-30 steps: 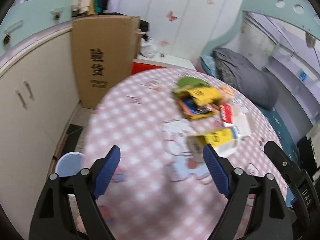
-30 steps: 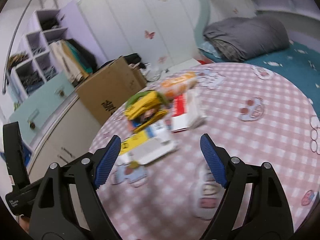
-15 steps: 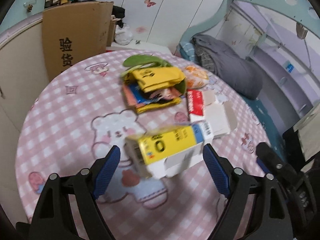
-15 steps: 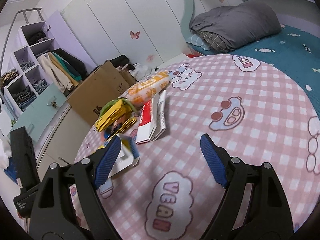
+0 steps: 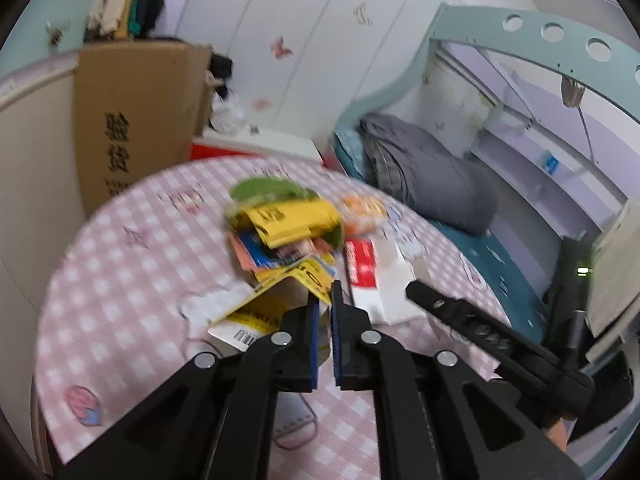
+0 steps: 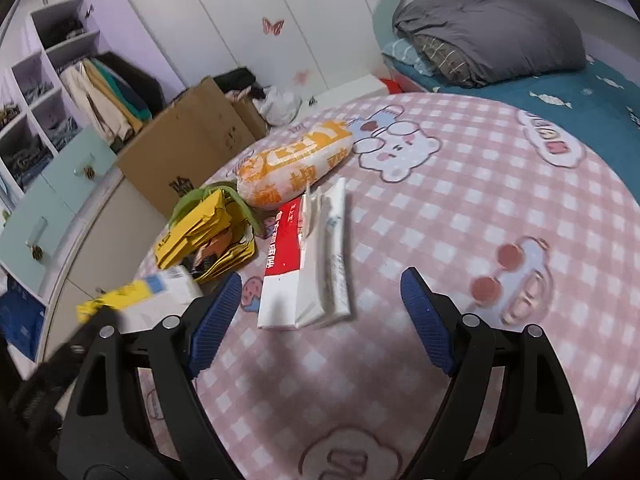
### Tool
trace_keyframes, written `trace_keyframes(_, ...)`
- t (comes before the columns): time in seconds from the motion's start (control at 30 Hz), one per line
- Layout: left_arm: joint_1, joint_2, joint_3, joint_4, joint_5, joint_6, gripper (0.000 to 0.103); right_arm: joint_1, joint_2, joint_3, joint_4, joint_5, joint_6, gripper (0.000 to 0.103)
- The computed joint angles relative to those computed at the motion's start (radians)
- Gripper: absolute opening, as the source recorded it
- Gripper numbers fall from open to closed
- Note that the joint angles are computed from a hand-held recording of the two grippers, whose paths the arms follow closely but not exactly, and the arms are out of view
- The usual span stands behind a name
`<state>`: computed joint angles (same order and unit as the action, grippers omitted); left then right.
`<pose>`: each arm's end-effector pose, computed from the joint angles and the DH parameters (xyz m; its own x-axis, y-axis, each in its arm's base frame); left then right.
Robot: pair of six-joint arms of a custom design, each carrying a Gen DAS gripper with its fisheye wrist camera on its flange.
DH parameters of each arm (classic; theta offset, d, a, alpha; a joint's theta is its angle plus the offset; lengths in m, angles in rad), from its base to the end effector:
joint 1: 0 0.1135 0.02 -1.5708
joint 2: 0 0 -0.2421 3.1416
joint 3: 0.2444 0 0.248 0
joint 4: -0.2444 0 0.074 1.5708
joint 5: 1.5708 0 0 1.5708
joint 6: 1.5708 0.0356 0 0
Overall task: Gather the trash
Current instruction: 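Grasp the yellow-and-white box with the left gripper while the right gripper grasps the red-and-white box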
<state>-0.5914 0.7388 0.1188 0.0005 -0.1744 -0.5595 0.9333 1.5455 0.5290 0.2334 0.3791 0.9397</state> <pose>0.1367 -0.0844 0.1222 -0.6377 -0.2014 -0.7435 0.1101 0.9315 -0.3467 0.1698 0.2071 0.1070 -0.7244 0.2821 -0.6290 -0.0093 0.9083 0.4182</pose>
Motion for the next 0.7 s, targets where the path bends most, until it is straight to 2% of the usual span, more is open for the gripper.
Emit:
trace_keyframes(0.07,-0.009,-0.045,0.004,-0.04,-0.045,-0.001,0.004,-0.022,0.052,0.046,-0.021,-0.032,-0.022,0.078)
trace_keyframes(0.1,-0.017,-0.07,0.003,-0.055,-0.07,0.002,0.004,-0.025,0.068,0.059,-0.027,-0.04,-0.028,0.072)
trace_keyframes(0.17,-0.023,-0.137,0.0,-0.109,-0.092,0.005,0.004,-0.017,0.09,0.098,-0.078,-0.019,-0.045,0.052)
trace_keyframes(0.2,-0.022,-0.161,0.0,-0.126,-0.094,0.007,0.004,-0.018,0.092,0.099,-0.079,-0.023,-0.047,0.026)
trace_keyframes(0.27,-0.026,-0.218,0.007,-0.183,-0.108,0.008,0.004,-0.032,0.098,0.082,-0.034,-0.069,-0.051,0.021)
trace_keyframes(0.4,-0.062,-0.323,0.015,-0.291,-0.179,0.008,0.004,0.026,0.02,0.033,-0.024,0.008,-0.027,0.01)
trace_keyframes(0.57,-0.054,-0.504,0.024,-0.481,-0.211,0.014,0.004,0.154,-0.103,0.004,-0.082,0.13,0.027,0.01)
trace_keyframes(0.7,-0.003,-0.638,0.048,-0.642,-0.188,0.027,0.004,0.255,-0.146,0.029,-0.143,0.213,0.063,0.01)
